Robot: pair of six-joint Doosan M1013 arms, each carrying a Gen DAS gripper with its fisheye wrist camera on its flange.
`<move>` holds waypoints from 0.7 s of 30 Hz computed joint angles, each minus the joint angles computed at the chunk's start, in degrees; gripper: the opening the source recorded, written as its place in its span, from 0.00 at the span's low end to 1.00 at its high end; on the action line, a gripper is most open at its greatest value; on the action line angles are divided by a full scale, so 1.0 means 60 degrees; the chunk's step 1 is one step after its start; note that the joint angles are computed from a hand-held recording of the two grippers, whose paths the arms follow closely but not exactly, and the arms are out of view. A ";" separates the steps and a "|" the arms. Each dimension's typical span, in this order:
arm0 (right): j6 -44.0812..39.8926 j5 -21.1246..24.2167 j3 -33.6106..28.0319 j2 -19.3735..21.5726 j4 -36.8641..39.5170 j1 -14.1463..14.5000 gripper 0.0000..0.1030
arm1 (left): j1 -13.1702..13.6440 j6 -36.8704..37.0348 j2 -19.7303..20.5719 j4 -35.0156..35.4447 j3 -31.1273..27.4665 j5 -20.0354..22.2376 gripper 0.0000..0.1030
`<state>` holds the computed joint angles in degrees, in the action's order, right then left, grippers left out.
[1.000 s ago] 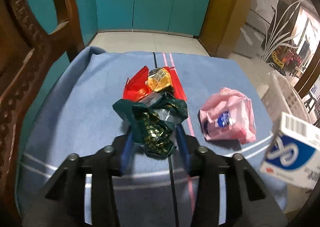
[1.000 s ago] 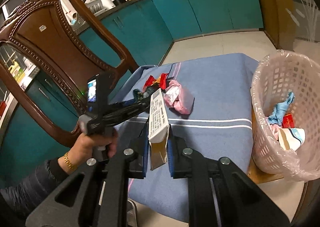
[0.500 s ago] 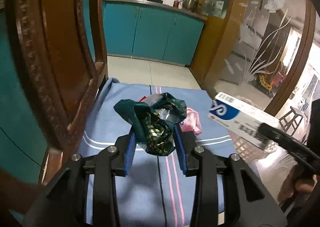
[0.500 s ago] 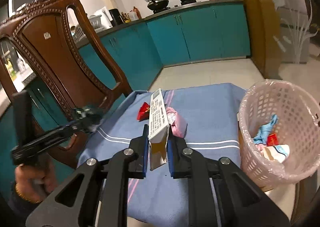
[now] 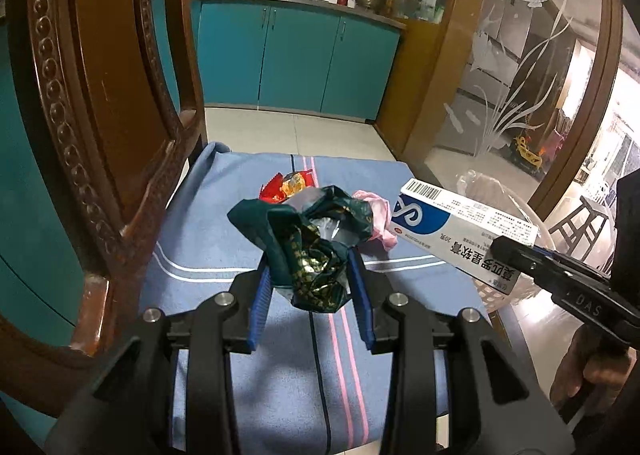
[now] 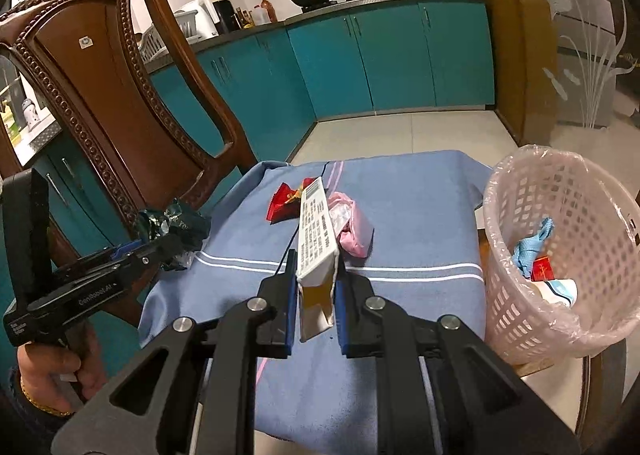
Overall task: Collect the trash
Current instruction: 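Drop the ointment box into the basket with the right tool while the left drops the green wrapper in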
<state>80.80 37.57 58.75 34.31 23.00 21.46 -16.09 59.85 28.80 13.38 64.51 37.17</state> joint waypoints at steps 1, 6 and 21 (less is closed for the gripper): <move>0.0040 0.0003 -0.0008 0.0007 -0.0028 0.0004 0.16 | 0.0000 0.0006 0.0003 -0.0005 -0.0007 0.0011 0.36; 0.0086 0.0098 -0.0081 0.0051 -0.0103 0.0027 0.16 | -0.0003 -0.0008 0.0013 0.0001 -0.0029 0.0088 0.36; 0.3759 -0.1925 0.0684 -0.0500 -0.2832 -0.0306 0.16 | 0.0019 0.0111 0.0042 -0.0049 -0.0035 0.0102 0.36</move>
<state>103.35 26.02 62.85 31.31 6.01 19.62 -15.98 60.52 29.05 13.08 64.30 37.78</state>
